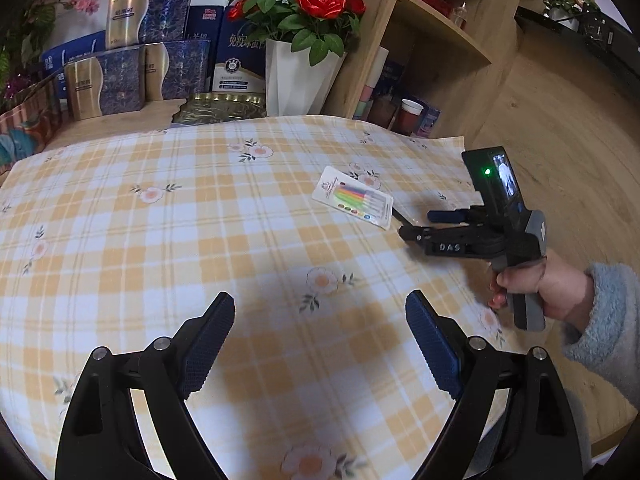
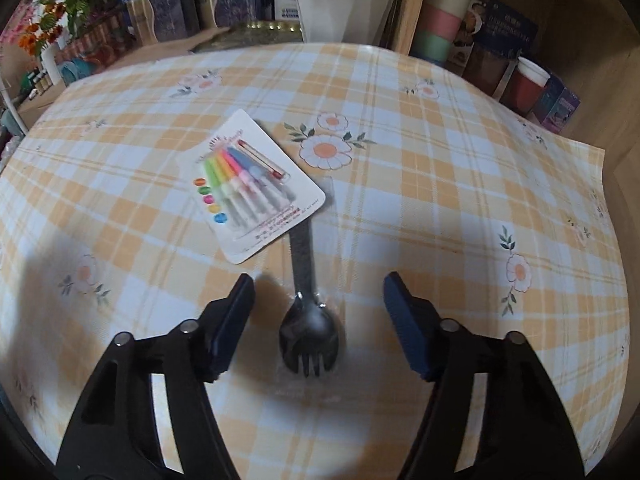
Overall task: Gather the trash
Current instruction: 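Grasp the clear wrapper with the right tool while the left tool grasps the pen card, then carry the wrapper into the bin and open the right tool while the left tool carries the pen card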
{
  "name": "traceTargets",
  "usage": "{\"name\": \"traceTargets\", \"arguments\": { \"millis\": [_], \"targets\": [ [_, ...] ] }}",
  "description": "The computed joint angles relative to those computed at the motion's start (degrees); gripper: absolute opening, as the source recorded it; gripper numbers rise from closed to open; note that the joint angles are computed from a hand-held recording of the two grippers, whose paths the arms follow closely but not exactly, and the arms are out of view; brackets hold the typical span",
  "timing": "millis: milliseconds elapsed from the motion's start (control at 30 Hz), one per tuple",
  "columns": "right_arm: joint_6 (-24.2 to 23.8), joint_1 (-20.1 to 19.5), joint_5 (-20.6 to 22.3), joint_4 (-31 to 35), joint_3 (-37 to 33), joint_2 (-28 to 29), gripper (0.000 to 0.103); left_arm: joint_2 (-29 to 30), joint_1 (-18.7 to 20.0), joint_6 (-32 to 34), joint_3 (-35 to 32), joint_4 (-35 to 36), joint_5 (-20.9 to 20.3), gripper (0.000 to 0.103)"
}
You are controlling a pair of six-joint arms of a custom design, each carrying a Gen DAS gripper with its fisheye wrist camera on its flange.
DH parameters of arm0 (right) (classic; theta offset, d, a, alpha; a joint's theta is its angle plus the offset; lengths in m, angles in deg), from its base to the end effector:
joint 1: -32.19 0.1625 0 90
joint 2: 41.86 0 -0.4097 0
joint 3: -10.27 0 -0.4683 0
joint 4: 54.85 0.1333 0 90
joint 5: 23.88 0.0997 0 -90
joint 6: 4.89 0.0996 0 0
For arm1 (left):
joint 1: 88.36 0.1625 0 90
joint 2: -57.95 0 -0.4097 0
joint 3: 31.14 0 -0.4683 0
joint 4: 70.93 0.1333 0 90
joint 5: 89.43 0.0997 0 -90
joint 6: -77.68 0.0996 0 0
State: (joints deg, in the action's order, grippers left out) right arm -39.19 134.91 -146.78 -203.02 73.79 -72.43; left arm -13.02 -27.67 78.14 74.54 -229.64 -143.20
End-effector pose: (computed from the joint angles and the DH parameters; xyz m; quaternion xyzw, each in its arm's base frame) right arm 0.2692 -0.8327 0.0830 0.3167 -0.8829 0.1539 0.3107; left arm -0.1487 -0.6575 0.2723 0.1456 0.9018 -0.3432 0.2187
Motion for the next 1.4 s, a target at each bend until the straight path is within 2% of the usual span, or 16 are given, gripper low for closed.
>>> {"name": "traceTargets", "arguments": {
  "millis": [67,133,200,367,433,500,567,633,767,900,1167,1400],
  "targets": [
    [1.60,-0.46,1.47,1.14,-0.27,-0.19,0.063,2.36,0.59,1.31,-2.26,-0.02,-0.72,0.085],
    [2.28,-0.85,3.10,1.71,0.04,-0.67,0.053,4.68,0.97,2.86,-4.47,0.25,-1.34,0.085],
    [1.36,-1.11,4.46,1.14,1.12,-1.52,0.028,7.02,1.12,4.42,-6.70,0.85,-1.36,0.085],
    [3.15,-2.08,7.21,-1.20,4.65,-4.04,0.015,13.69,1.39,8.05,-14.13,4.39,-0.75,0.084],
    [4.13,-2.53,8.53,-2.75,6.17,-5.01,0.015,16.38,1.57,10.10,-17.47,5.59,-1.97,0.084],
    [5.29,-3.06,9.98,-6.33,7.91,-6.06,0.014,18.95,1.45,12.30,-20.42,6.57,-1.34,0.084],
    [7.17,-3.64,11.96,-9.92,9.29,-7.03,0.014,20.79,1.59,14.01,-22.86,7.91,-1.33,0.077],
    [8.43,-4.01,12.13,-11.87,10.09,-7.46,0.014,22.82,1.86,14.28,-26.04,11.00,-0.94,0.073],
    [10.48,-4.70,14.02,-11.76,10.21,-7.99,0.014,26.52,2.63,14.05,-32.06,15.03,0.02,0.069],
    [10.23,-4.84,15.04,-11.70,10.49,-8.23,0.014,30.40,3.42,13.73,-38.66,20.25,0.89,0.070],
    [10.07,-4.99,16.04,-10.71,10.53,-8.39,0.014,34.70,3.76,15.05,-42.96,22.50,5.09,0.071],
    [11.03,-5.24,16.39,-9.95,10.29,-8.44,0.014,35.81,4.09,13.43,-44.08,22.45,5.17,0.070]
  ]
}}
